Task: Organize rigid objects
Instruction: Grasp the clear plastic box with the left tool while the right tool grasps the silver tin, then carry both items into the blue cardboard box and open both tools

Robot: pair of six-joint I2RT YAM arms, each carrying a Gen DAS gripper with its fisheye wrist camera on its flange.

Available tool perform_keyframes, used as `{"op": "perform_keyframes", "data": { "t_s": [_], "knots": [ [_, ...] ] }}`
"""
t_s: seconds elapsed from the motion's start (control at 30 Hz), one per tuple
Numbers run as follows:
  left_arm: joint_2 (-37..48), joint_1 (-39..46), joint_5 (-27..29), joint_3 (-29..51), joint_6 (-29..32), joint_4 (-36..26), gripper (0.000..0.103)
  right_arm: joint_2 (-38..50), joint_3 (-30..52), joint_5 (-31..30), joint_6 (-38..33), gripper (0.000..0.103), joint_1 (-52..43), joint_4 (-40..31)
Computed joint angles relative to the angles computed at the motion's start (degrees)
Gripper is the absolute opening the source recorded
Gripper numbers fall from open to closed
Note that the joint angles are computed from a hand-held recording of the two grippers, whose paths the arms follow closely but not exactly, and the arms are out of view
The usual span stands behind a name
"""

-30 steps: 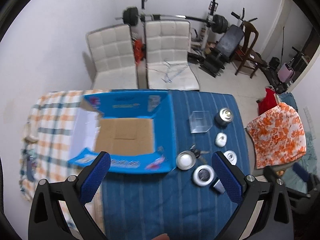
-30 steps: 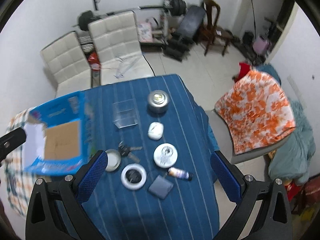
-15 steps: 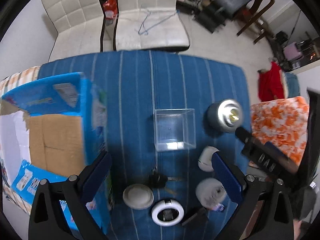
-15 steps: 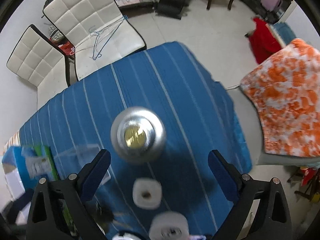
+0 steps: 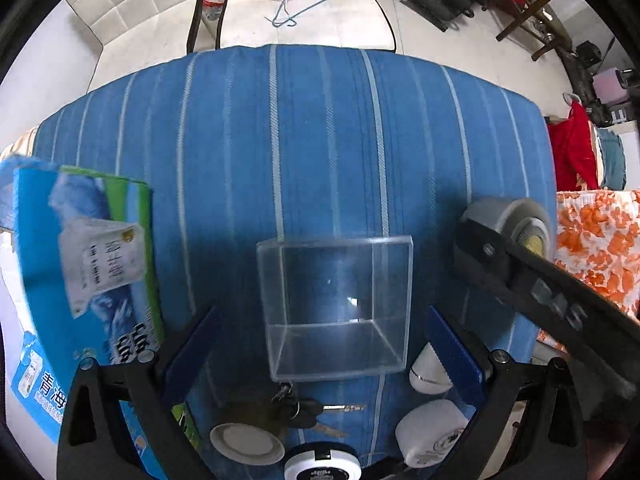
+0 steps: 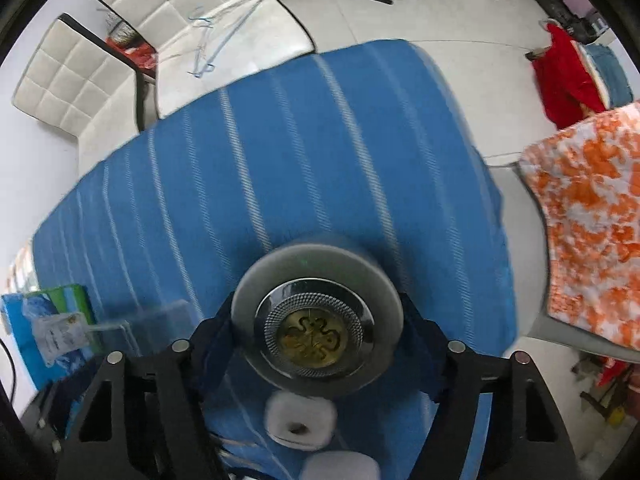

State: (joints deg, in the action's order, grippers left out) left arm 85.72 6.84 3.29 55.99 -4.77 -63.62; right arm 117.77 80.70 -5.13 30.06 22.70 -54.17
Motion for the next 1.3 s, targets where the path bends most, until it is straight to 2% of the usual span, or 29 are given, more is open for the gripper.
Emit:
{"op": "perform_keyframes", "data": {
  "t_s": [0.1,0.17,0.2,0.23,0.27,0.3,0.47,0.63,0.8,1.0,1.1,1.17,1.23,1.3],
  "knots": [
    [2.27,-0.63,-0.33,0.35,-0.58,1.46,0.103,0.07,-0.31,0.14,-1.07,0.075,-0.47,0.06],
    [3.43,-0.94,-0.37,0.03,-0.67,2.66,0.098,1.47,1.69,1.63,-1.15,0.076,0.49,-1.73],
    [3.94,-1.04,-0.36,-0.16,-0.6,3.07,0.087,1.9,2.3,2.34,-0.97,0.076,1.0,-2.41],
    [4.76,-1.15,-0.47,-0.46,-0.44,3.55,0.072,2.6,2.92,2.99,-0.5,0.075,1.65,-3.11],
    [6.02,-1.2,-0.47,-0.62,0.14,3.77,0.064,3.66,3.37,2.97,-0.18,0.074,1.8,-3.67],
    [6.69,-1.11,-0.34,-0.84,0.61,4.22,0.062,4.45,3.69,2.63,0.15,0.075,1.85,-3.67],
    [5.34,0.47,-0.12,-2.57,1.97,7.0,0.061,4.69,2.55,4.8,2.0,0.074,3.31,-1.87],
    [2.04,0.85,-1.69,-3.82,2.8,7.06,0.06,0.84,-0.88,4.84,2.81,0.073,3.3,0.14],
    [-4.22,3.19,-1.45,-4.01,5.5,4.26,0.06,-5.14,-4.13,7.21,2.99,0.073,4.77,-0.69],
    [-15.36,7.43,0.88,-2.38,10.21,-3.07,0.061,-18.67,-6.58,8.35,6.2,0.073,10.03,-4.96],
    [-18.89,13.75,3.66,2.51,15.76,-8.7,0.061,-23.83,-2.82,9.33,9.58,0.073,16.32,-9.86],
    [-21.07,19.91,5.49,7.39,21.79,-13.57,0.061,-25.39,1.25,9.61,13.08,0.073,21.51,-12.63],
    [-22.44,26.69,6.28,11.62,27.73,-17.25,0.061,-24.43,6.5,10.21,16.56,0.073,26.47,-14.59],
    [-20.46,30.96,8.53,15.22,31.19,-18.21,0.061,-20.75,14.24,10.73,20.07,0.073,31.68,-16.75]
  ]
}}
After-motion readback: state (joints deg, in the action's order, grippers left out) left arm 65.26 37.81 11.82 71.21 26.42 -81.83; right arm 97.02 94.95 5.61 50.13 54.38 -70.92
